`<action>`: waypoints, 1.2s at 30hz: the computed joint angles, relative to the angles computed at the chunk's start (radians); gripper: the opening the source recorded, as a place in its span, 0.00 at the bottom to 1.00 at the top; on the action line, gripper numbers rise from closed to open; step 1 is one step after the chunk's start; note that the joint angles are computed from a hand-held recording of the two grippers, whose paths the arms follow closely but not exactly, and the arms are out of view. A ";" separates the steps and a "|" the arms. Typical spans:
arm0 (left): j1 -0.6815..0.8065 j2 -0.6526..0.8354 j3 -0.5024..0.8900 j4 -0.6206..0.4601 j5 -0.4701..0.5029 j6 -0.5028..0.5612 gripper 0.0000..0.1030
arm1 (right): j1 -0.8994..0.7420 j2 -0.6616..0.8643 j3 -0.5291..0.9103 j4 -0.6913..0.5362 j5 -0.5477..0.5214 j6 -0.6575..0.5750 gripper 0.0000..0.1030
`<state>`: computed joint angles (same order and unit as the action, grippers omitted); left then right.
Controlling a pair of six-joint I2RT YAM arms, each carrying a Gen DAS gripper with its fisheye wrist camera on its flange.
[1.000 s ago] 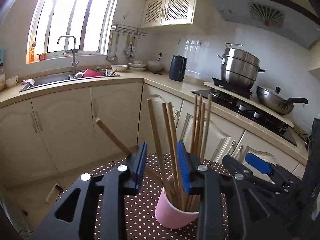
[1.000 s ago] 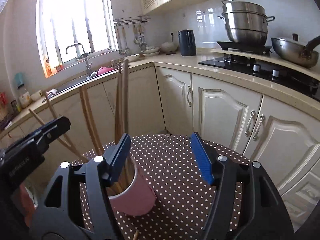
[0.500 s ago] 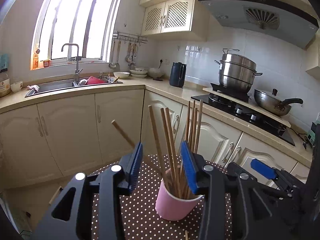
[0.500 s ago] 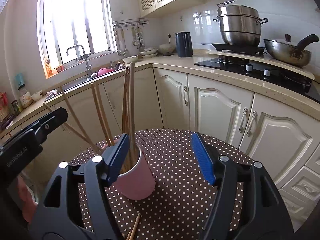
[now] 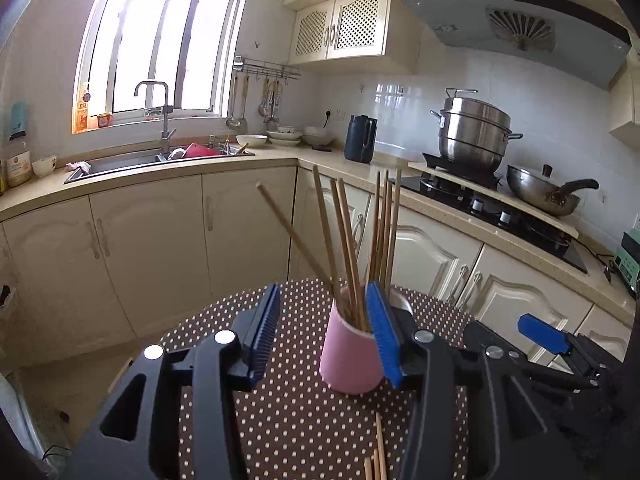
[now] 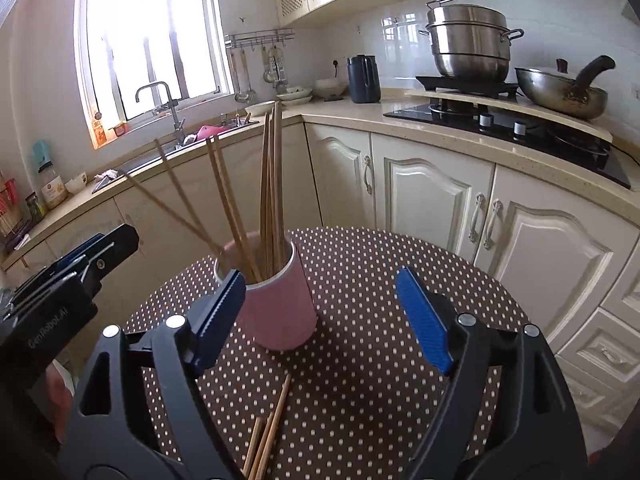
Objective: Organize utensils
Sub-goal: 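Move both tools back to the stick pile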
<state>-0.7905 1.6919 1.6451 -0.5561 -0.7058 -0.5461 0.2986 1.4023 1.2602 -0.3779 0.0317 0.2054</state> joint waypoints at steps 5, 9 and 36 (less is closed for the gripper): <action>-0.028 -0.034 -0.064 -0.027 -0.007 -0.036 0.44 | 0.017 -0.050 -0.074 -0.008 0.027 0.008 0.79; -0.048 -0.073 -0.141 -0.041 -0.006 -0.072 0.44 | 0.030 -0.088 -0.137 -0.020 0.050 0.013 0.80; -0.080 -0.131 -0.400 -0.093 0.148 -0.242 0.47 | 0.151 -0.016 -0.306 -0.059 0.115 0.053 0.80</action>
<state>-0.8705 1.5611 1.2449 -0.6491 -0.5581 -0.7881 0.4500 1.3866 0.9545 -0.4366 0.1471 0.2588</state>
